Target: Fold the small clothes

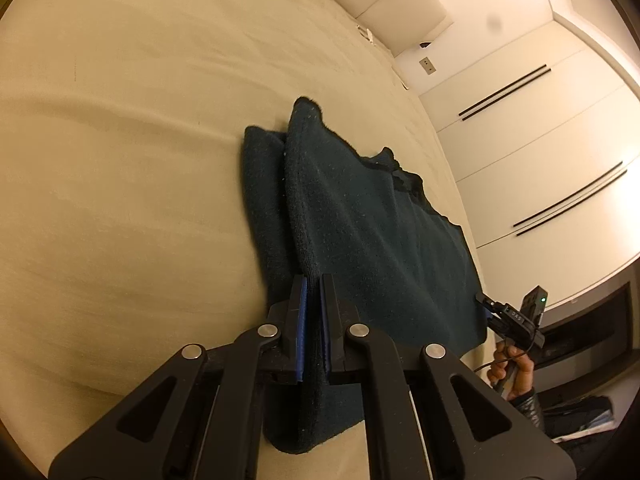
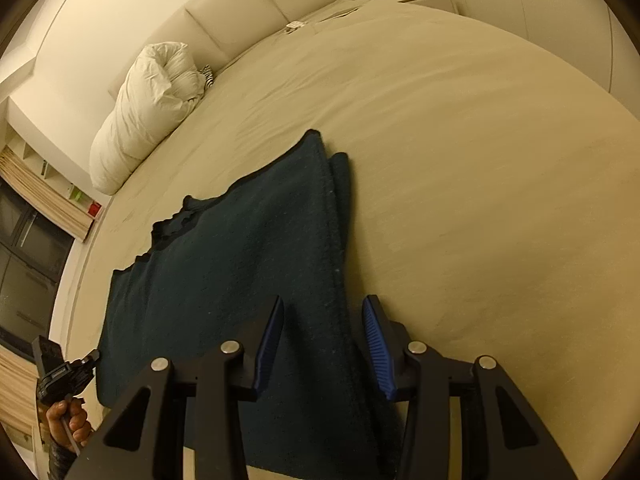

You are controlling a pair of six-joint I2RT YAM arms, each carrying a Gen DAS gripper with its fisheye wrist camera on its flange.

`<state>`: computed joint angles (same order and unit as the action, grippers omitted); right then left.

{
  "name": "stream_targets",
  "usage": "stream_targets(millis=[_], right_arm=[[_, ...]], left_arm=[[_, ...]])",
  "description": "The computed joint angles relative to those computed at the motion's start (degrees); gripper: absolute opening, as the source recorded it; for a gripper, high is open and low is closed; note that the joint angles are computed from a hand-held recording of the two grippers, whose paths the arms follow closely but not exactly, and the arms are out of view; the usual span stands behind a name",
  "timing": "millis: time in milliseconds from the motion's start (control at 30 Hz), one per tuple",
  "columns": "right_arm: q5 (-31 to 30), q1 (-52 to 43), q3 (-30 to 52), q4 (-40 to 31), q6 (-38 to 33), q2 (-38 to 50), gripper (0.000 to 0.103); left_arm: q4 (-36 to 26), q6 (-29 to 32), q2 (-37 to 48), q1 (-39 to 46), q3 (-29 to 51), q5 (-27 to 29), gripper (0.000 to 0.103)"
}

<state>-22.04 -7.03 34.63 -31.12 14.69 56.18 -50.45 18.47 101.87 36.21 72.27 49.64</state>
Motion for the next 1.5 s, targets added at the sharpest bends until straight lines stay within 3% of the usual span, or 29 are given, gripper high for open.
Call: stream_targets(millis=[133,233,333,500,600,800,867,1100,1233,1367,1500], right_arm=[[1.0,1.5,0.2,-0.5,-1.0,1.3,0.046],[1.5,3.2,0.9,-1.8,-1.9,1.8,0.031],[3.4,5.4,1.0,-2.6,-2.2,1.0,0.028],[3.5,6.2,0.3,-2.4,-1.1,0.2,0.028],[0.4,3.2,-1.0,-1.3,-0.9,1.1,0.029],[3.6,6.7,-1.7,-1.9,-0.4,-2.2,0.032],[1.9,5.3,-2.5,-0.8,-0.2,-1.3,0.032],[3.4,4.6,-1.9,-2.3,1.2,-3.4,0.037],[7.0,3.1,-1.0,-4.8,4.9,-10.5,0.040],[8.0,9.8,1.3,-3.5,8.3,-13.2,0.040],[6.6,22.9,3.9,7.3,12.7,-3.2,0.040]], left_arm=[[0.7,-0.2,-1.9,0.6,-1.4,-0.4,0.004],[0.5,0.1,-2.0,2.7,-2.7,0.2,0.004],[0.3,0.8,-1.3,4.7,-4.6,0.8,0.004],[3.6,-1.9,0.0,4.5,-6.4,0.6,0.004],[5.1,-1.9,-1.2,4.2,-7.2,-0.3,0.004],[6.3,-2.4,-1.2,5.5,-8.5,-0.2,0.004],[7.1,-2.9,-2.2,5.4,-9.4,-0.5,0.004],[2.9,-2.0,0.2,5.8,-6.2,0.7,0.006],[3.0,-4.0,-4.2,7.5,-5.6,-4.1,0.006],[6.5,-6.2,-10.9,5.8,-6.0,-5.7,0.006],[10.1,-8.6,-13.0,-6.8,-4.4,-10.4,0.006]])
